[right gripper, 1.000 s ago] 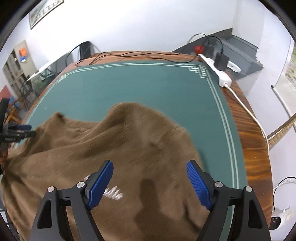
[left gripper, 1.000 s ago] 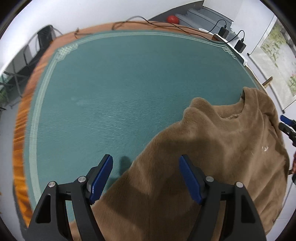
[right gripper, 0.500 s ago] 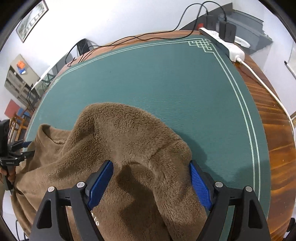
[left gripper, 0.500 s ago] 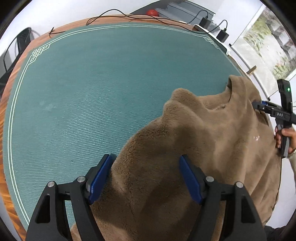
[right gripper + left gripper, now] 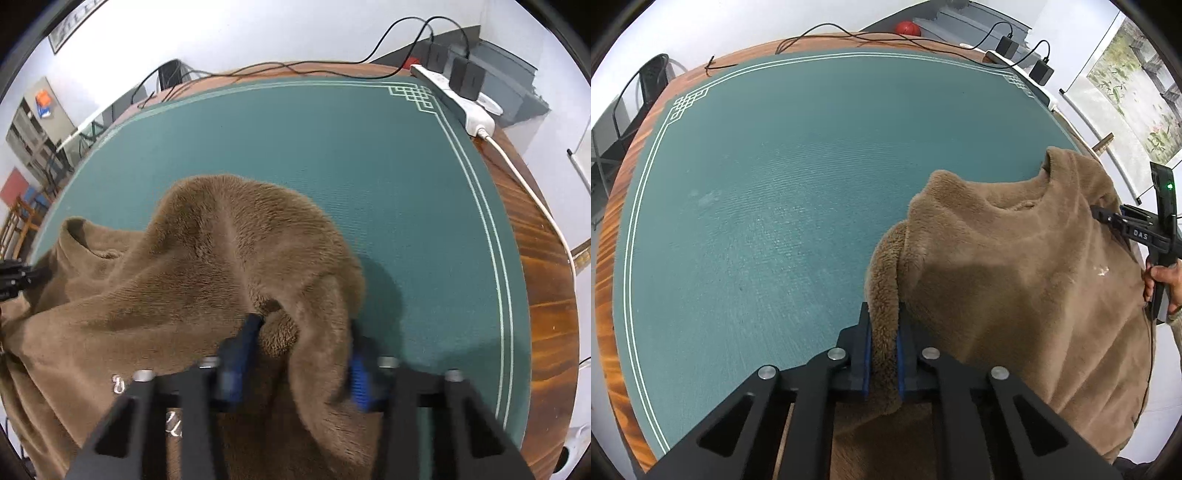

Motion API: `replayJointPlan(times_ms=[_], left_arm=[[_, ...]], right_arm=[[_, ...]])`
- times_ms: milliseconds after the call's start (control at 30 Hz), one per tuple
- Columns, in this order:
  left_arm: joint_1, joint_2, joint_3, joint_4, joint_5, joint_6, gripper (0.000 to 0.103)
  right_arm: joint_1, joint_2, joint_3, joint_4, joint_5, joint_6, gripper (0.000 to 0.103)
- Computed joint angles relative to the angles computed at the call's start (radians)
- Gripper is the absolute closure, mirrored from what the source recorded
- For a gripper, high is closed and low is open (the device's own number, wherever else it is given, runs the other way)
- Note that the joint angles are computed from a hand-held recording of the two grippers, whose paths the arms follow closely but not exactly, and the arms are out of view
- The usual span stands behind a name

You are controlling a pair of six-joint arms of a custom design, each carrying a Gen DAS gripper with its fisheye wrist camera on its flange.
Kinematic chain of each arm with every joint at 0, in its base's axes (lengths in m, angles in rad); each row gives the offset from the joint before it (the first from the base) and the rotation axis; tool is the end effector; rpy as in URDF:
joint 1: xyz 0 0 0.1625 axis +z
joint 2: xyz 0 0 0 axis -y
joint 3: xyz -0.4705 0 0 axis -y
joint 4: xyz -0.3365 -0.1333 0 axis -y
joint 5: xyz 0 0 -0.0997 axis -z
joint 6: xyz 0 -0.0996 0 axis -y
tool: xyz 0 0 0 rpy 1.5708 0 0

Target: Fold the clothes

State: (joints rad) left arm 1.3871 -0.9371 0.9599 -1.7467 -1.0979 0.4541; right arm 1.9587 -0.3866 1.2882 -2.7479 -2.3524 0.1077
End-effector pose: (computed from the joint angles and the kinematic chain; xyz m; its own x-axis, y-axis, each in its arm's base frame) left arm 0.0428 -0.7475 0.4616 -0.7188 0.5110 -0.4714 0.5517 0.8318 0.0604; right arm 0.3458 -0.6794 0.0351 -0.7644 0.0052 0.6447 -0.2835 0.8954 -0.3433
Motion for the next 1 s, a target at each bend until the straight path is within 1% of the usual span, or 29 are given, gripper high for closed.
replayJointPlan(times_ms=[100,200,233,333,467,533,567,600,700,767,833,867,933,967,1000], left_arm=[[-0.007,-0.041,0.064,-0.022,-0.001,0.002,0.093],[-0.006,-0.062,0.124,-0.057,0.035,0.007,0.090],[-0.006,-0.054,0.117,-0.054,0.036,0.003,0.090],[-0.010,-0.035,0.101,-0.048,0.042,-0.006,0.085],[-0.023,-0.049,0.144,-0.084,0.073,0.020,0.080],[-0.023,-0.054,0.155,-0.095,0.074,-0.002,0.081],[-0.023,-0.058,0.160,-0.102,0.073,-0.020,0.091],[-0.024,-0.065,0.170,-0.117,0.072,-0.034,0.092],[-0.027,-0.097,0.210,-0.177,0.063,-0.063,0.095],[-0.039,-0.151,0.263,-0.247,0.037,-0.078,0.095],[-0.054,-0.198,0.291,-0.319,0.006,-0.090,0.095],[-0.061,-0.219,0.293,-0.350,-0.014,-0.097,0.095],[-0.076,-0.244,0.260,-0.384,-0.055,-0.110,0.095],[-0.086,-0.261,0.263,-0.397,-0.070,-0.101,0.095],[-0.095,-0.277,0.264,-0.410,-0.084,-0.093,0.095]], right_arm=[[0.017,-0.014,0.038,-0.071,-0.020,-0.007,0.079],[0.039,-0.022,0.062,-0.139,-0.046,-0.023,0.080],[0.046,-0.026,0.074,-0.159,-0.054,-0.027,0.080],[0.059,-0.020,0.066,-0.164,-0.079,-0.047,0.080],[0.066,-0.020,0.069,-0.180,-0.087,-0.041,0.080],[0.074,-0.022,0.081,-0.201,-0.103,-0.045,0.080],[0.077,-0.023,0.089,-0.216,-0.113,-0.052,0.080],[0.081,-0.022,0.097,-0.238,-0.126,-0.065,0.080],[0.108,-0.014,0.102,-0.316,-0.188,-0.121,0.081],[0.132,-0.006,0.099,-0.395,-0.238,-0.188,0.086],[0.166,0.007,0.089,-0.527,-0.298,-0.299,0.087],[0.181,0.012,0.084,-0.603,-0.320,-0.357,0.091],[0.206,0.011,0.080,-0.714,-0.338,-0.437,0.092],[0.216,0.001,0.084,-0.737,-0.338,-0.449,0.092],[0.219,-0.026,0.112,-0.718,-0.308,-0.419,0.092]])
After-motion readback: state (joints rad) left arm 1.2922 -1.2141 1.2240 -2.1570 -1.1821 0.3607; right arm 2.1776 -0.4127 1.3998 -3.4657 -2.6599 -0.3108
